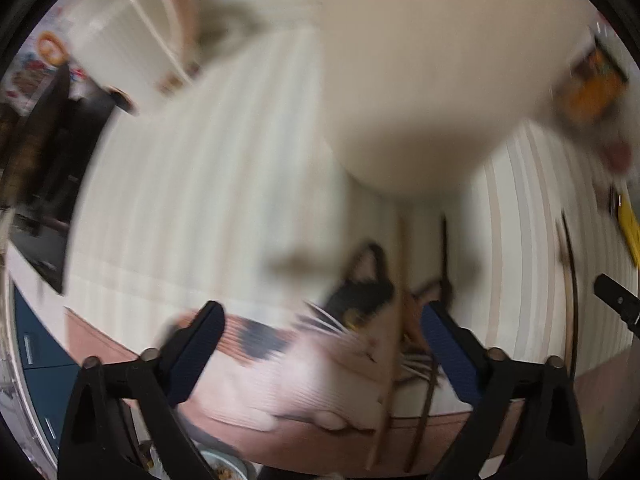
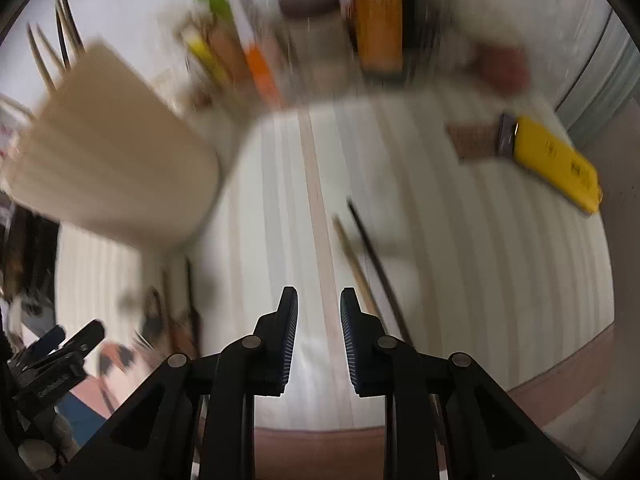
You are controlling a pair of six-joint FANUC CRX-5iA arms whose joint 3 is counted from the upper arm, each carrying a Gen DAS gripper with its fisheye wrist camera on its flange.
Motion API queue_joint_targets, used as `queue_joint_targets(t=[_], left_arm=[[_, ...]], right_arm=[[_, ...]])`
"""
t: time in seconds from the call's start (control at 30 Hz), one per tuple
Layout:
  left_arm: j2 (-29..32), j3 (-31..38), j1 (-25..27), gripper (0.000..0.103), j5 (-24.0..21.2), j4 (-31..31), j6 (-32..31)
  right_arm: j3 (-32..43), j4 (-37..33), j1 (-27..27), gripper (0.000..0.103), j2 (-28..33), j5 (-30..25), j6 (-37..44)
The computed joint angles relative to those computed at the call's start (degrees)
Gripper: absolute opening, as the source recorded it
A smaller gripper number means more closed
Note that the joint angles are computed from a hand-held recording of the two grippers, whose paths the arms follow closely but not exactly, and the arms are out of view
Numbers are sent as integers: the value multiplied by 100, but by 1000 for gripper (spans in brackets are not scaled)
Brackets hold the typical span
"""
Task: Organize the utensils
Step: 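Grasp a black chopstick with the right tool while the left tool grasps a wooden one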
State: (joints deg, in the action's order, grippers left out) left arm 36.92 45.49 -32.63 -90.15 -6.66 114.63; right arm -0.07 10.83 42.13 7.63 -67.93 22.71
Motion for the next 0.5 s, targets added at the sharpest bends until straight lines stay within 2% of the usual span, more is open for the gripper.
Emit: queue_joint_targets(t=[0.03,0.13,0.2,0.23,0.27,0.3,0.33,0.37,0.4,0.5], left_arm=[[92,-32,-3,80,-26,156,-5],[281,-80,-21,64,-54,415,-65],[329,-98,-58,59,-7,431,-123],[355,-84,-90,48,-1,376,-147],[375,-89,-90,44,2,374,-171],[260,-273,-71,32,231,404,-136],[222,-332,-57,19,303,411,-143],[231,-293,-65,10,260,322,-126],[216,-298,-50,5,219,257,-107],[26,-519,65,5,143,15,42]], right_arm=[[-33,-97,5,23,16,-11,11],[-108,-234,26,23,106,-33,10],[-126,-273,35,23,132,-68,-30],[-113,-277,26,23,161,-86,-48],[-133,-283,23,23,176,-98,-95],[-77,-300,16,23,215,-129,-106],[-79,-328,10,23,225,-128,-134],[-59,-382,-1,23,248,-134,-145],[-19,-416,-11,23,287,-140,-131],[223,-607,-23,24,477,-161,56]])
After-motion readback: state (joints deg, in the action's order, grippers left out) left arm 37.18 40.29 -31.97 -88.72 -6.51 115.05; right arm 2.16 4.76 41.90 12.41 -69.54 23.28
